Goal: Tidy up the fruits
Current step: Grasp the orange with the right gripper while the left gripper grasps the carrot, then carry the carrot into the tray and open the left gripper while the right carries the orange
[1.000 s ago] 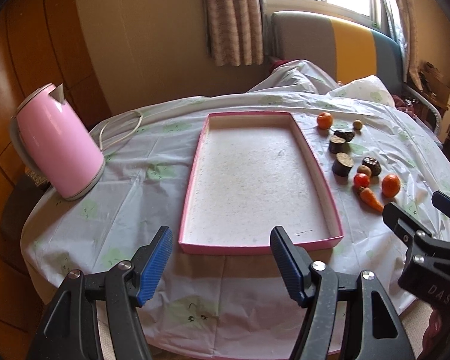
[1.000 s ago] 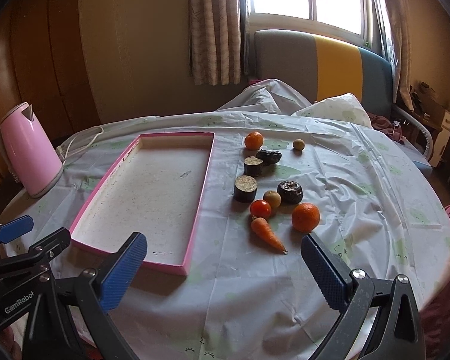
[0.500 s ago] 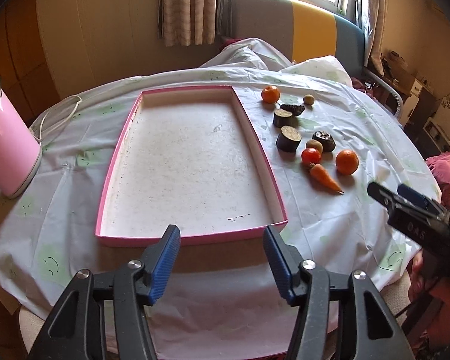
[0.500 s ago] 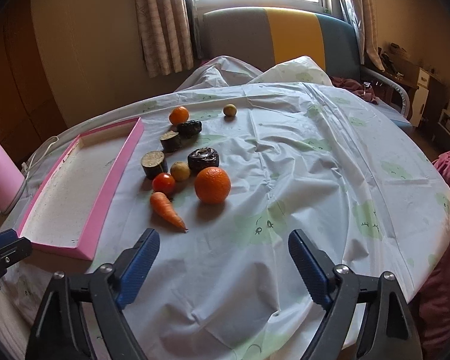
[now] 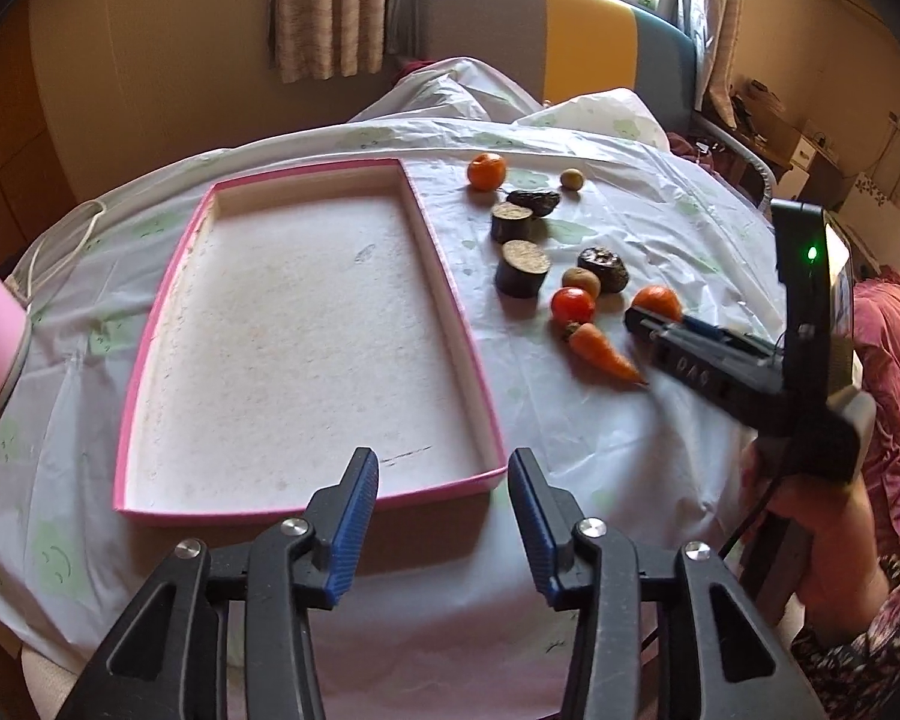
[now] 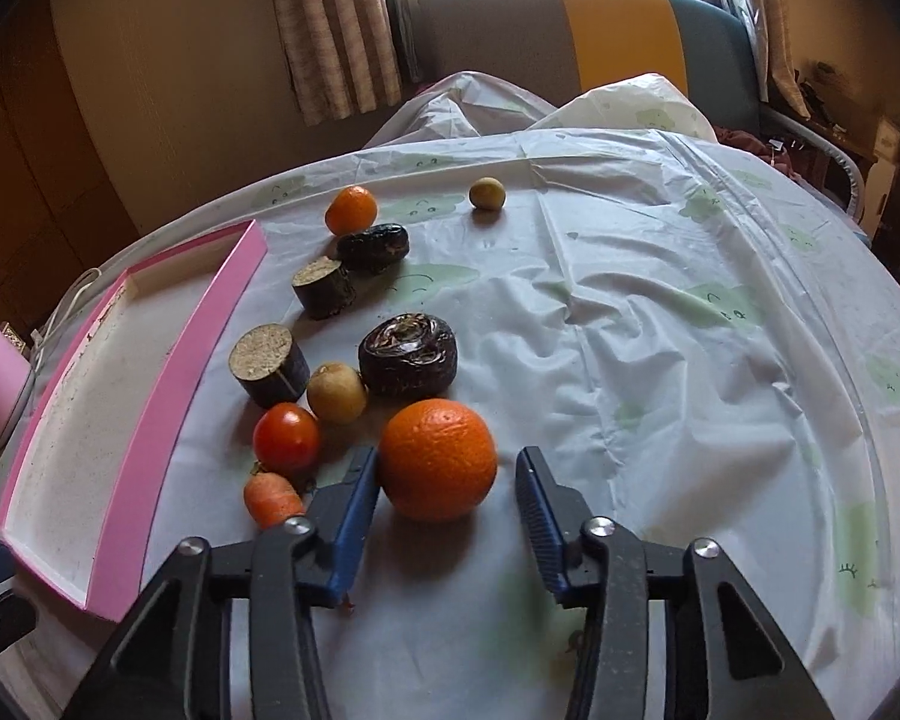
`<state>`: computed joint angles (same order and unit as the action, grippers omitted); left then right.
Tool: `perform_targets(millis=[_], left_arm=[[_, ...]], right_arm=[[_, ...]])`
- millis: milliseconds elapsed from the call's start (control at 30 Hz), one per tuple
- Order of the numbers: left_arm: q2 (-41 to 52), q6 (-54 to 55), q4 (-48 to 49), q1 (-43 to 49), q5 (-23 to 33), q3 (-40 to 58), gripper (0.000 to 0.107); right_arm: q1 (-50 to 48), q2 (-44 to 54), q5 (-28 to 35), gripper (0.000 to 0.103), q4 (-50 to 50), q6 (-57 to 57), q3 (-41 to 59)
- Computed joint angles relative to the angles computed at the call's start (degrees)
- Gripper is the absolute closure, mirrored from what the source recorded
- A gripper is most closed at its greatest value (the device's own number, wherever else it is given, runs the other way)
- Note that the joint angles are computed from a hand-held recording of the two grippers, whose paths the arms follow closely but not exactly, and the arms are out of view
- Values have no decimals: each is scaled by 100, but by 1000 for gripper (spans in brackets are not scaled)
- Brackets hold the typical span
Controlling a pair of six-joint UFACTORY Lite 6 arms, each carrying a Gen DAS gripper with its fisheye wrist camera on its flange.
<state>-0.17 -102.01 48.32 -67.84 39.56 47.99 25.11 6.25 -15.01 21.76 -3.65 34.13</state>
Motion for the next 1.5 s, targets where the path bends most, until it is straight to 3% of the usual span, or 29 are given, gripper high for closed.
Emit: perform_targets(millis=[67, 333, 467, 567, 700, 833, 900, 1000, 1167, 1333, 1500], left_arm=[[238, 84, 70, 63, -138, 259, 61], [1350, 594, -127, 644, -935, 1344, 61], [2178, 1417, -817, 903, -1238, 2209, 61], [2741, 1945, -1195, 976, -1341, 2809, 70], [3462, 2450, -1679, 1162, -1230, 3566, 73], [3842, 2496, -1548, 1252, -1369, 3896, 77], [4043, 2483, -1321, 1147, -1122, 4169, 87], [4072, 2212, -993, 1093, -1088, 4142, 90], [3828, 1863, -865, 1267, -1673, 3727, 90], [4177, 2300, -701, 1126, -1217, 4225, 89], [3893, 1654, -55, 1046, -1390, 3727, 90]], right_arm=[[242, -66, -292, 65, 731, -650, -178], [378, -1014, -999, 65, 1608, -510, -1239], [-136, -1342, -1128, 65, 843, 594, -1652], [-391, -1408, -1265, 65, 361, 1223, -1815], [-417, -1450, -1395, 65, 405, 1292, -1879], [-447, -1411, -1430, 65, 292, 1413, -1875], [-490, -1432, -1447, 65, 171, 1524, -1915], [-512, -1430, -1455, 65, 80, 1583, -1930], [-467, -1417, -1489, 65, 101, 1581, -1933], [-457, -1389, -1510, 65, 81, 1586, -1928], [-448, -1397, -1562, 65, 18, 1667, -1957]])
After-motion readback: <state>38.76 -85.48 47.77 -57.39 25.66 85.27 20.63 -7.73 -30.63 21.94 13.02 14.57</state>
